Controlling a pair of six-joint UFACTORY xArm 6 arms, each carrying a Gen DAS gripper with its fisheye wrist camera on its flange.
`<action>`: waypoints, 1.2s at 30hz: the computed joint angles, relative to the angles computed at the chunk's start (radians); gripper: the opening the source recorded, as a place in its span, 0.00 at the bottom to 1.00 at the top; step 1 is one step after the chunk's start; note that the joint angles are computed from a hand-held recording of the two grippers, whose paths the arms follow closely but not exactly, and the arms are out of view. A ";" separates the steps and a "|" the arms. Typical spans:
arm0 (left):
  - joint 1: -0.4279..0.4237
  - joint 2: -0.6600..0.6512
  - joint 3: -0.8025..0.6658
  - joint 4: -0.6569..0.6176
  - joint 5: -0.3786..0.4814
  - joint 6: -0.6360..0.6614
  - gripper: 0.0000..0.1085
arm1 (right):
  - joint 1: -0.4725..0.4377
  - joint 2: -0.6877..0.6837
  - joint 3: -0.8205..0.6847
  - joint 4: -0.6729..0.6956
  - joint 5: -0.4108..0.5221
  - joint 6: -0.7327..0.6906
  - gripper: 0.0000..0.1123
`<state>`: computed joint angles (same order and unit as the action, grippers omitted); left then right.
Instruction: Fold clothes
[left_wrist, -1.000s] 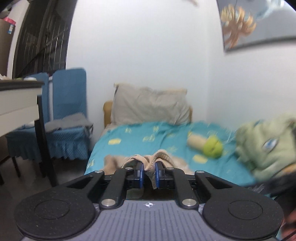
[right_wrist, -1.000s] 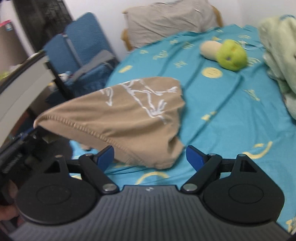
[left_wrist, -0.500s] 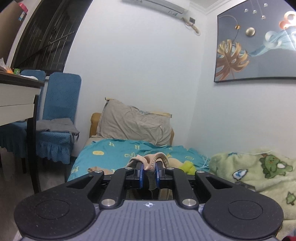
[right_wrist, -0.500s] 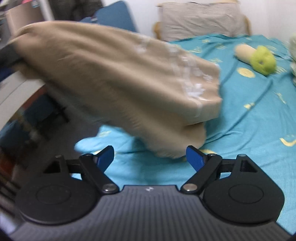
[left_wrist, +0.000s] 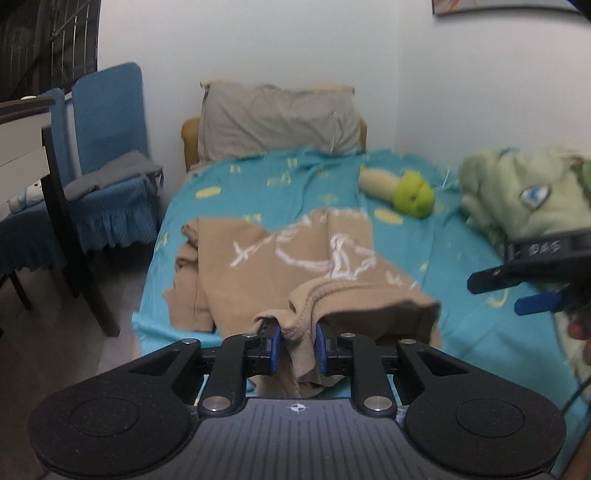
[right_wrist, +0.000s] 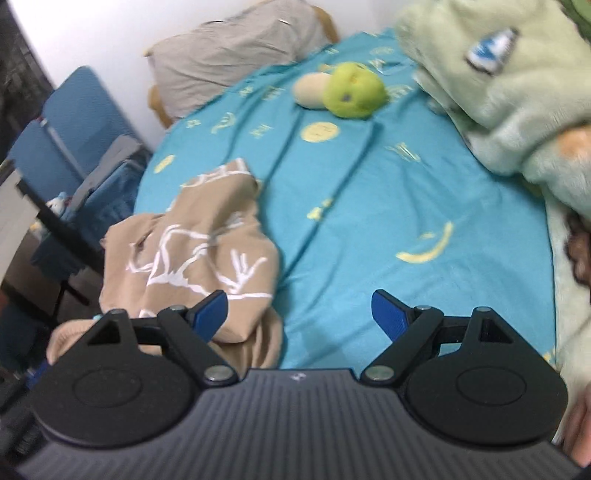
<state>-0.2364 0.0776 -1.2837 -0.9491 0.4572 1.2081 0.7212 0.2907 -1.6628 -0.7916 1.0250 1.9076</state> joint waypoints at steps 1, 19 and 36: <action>0.000 0.007 -0.004 -0.008 -0.005 0.004 0.19 | 0.000 0.011 -0.008 0.002 -0.028 -0.032 0.77; 0.037 -0.128 0.037 -0.603 0.060 0.287 0.12 | -0.004 0.121 -0.099 0.043 0.004 -0.056 0.77; 0.081 -0.184 0.058 -0.643 0.187 0.290 0.12 | 0.062 0.004 -0.024 -0.206 0.141 0.065 0.77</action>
<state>-0.1555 -0.1063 -1.2260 -1.5917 0.6445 1.4983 0.7834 0.2942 -1.6868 -0.9979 1.1656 1.9724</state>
